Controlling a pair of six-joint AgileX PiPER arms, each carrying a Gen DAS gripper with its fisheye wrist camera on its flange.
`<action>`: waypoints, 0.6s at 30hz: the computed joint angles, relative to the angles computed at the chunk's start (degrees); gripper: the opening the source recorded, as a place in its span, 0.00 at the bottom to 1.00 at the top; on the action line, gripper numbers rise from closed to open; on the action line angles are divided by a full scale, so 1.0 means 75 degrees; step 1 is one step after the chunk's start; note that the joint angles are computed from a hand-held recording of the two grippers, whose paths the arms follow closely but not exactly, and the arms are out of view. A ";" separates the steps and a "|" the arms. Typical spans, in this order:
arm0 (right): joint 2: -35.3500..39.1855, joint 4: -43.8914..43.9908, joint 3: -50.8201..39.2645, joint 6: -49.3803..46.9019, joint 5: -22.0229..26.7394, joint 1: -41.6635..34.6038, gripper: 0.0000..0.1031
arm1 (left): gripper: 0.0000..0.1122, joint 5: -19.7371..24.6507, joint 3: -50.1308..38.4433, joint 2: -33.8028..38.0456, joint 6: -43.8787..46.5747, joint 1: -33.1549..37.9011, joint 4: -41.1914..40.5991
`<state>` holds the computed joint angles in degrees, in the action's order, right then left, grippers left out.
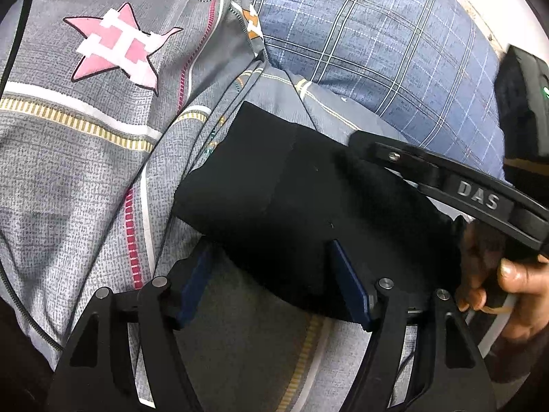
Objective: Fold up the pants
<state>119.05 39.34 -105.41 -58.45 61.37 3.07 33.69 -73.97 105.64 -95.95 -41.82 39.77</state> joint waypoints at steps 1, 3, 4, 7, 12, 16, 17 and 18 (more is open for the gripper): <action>0.0072 -0.0119 -0.0143 0.0044 0.0041 0.0111 0.43 | 0.63 -0.0031 0.0024 -0.0014 -0.0023 0.0003 0.0023; 0.0145 -0.0220 -0.0307 0.0013 0.0089 0.0247 0.43 | 0.63 -0.0093 0.0097 -0.0051 -0.0076 -0.0002 0.0103; 0.0189 -0.0279 -0.0404 0.0018 0.0117 0.0328 0.43 | 0.64 -0.0134 0.0115 -0.0055 -0.0113 0.0004 0.0144; 0.0348 -0.0482 -0.0716 0.0108 0.0172 0.0578 0.43 | 0.70 -0.0384 0.0215 -0.0096 -0.0188 0.0054 0.0214; 0.0639 -0.0807 -0.1129 0.0245 0.0303 0.0887 0.43 | 0.71 -0.0167 0.0027 0.0016 -0.0093 -0.0016 0.0194; 0.0919 -0.1049 -0.1525 0.0128 0.0662 0.1056 0.43 | 0.71 -0.0191 0.0019 0.0025 -0.0112 -0.0006 0.0234; 0.0956 -0.1108 -0.1585 0.0058 0.0697 0.1102 0.43 | 0.71 -0.0186 0.0010 0.0040 -0.0131 -0.0010 0.0272; 0.0972 -0.1177 -0.1611 -0.0008 0.0685 0.1153 0.43 | 0.71 -0.0199 0.0000 0.0057 -0.0137 -0.0004 0.0294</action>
<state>126.34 30.51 -117.49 -58.51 66.51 11.72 32.20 -73.97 106.07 -96.97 -41.85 41.97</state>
